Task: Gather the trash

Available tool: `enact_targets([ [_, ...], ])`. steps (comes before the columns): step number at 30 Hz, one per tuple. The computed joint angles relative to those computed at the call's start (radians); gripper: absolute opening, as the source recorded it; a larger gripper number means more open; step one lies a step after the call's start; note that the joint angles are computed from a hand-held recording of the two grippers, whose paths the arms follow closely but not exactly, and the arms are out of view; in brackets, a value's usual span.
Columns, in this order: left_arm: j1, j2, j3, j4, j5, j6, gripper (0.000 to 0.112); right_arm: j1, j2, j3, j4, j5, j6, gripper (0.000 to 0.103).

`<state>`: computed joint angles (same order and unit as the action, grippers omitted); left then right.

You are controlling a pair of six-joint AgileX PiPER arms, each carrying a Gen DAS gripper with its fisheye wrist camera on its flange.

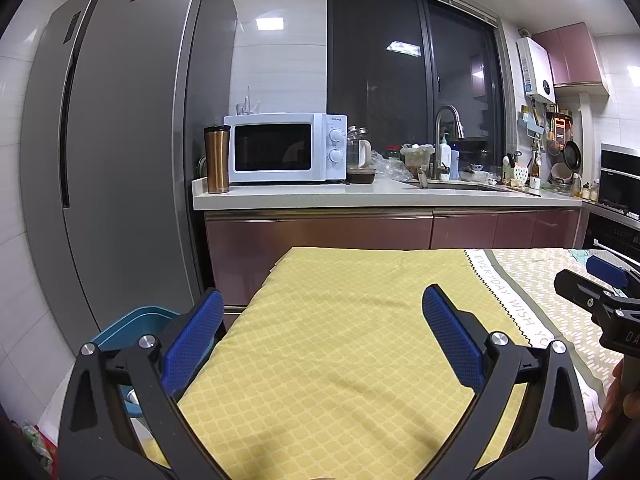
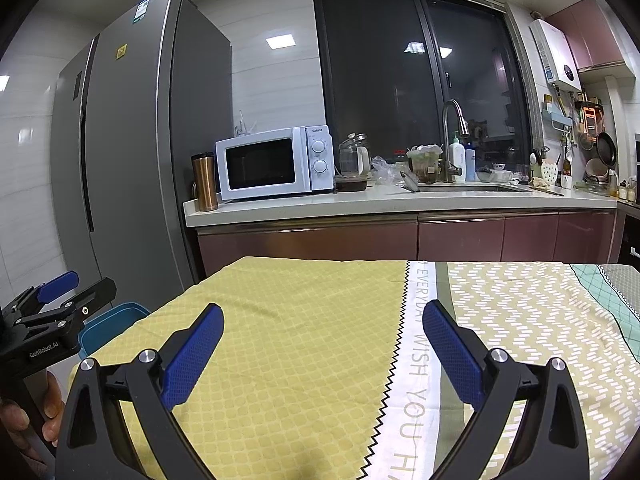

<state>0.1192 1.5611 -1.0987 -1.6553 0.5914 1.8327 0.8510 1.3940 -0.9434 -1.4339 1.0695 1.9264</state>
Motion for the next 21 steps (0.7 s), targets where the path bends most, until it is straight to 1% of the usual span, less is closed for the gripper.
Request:
enact_targets([
  [21, 0.003, 0.004, -0.003, -0.002, 0.001, 0.004, 0.097, -0.006, -0.004, 0.001, -0.002, -0.008, -0.005, 0.096],
])
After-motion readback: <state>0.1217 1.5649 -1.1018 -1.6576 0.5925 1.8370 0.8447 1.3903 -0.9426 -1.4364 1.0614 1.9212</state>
